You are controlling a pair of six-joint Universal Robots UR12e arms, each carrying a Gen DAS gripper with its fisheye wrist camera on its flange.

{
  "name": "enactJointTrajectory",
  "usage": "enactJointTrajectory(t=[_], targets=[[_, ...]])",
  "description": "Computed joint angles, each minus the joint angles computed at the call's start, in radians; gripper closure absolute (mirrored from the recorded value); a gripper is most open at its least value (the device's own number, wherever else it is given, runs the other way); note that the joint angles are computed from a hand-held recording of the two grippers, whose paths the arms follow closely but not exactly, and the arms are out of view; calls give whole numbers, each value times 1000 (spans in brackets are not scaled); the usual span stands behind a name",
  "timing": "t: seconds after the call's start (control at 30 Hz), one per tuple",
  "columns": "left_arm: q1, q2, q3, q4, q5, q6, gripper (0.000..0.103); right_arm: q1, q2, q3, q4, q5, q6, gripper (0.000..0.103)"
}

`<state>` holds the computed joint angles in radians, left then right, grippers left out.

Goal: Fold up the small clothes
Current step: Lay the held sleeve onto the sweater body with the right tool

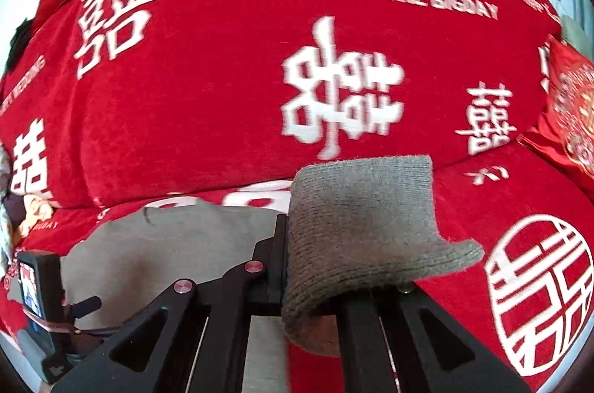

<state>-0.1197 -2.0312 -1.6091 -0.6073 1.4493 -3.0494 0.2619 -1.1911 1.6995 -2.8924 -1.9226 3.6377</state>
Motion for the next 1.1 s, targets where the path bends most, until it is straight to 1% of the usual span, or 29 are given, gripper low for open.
enactJointTrajectory(t=[0.27,0.37,0.57,0.73,0.87,0.97,1.1], targets=[[52,10,-21,14,-19,3,1,65,92,-145,57,13,-47,98],[79,17,-31,21,-33,-7,1,90,130,-200,82,23,-62,98],[132,32,-52,42,-58,-36,1,132,213,-309,172,47,-79,98],[166,35,-64,46,-74,-65,1,153,262,-369,238,73,-82,98],[186,35,-71,46,-87,-80,1,168,286,-402,263,77,-94,98],[197,34,-72,44,-91,-88,1,178,305,-432,277,79,-105,98],[203,33,-75,41,-88,-93,1,183,330,-467,315,90,-96,98]])
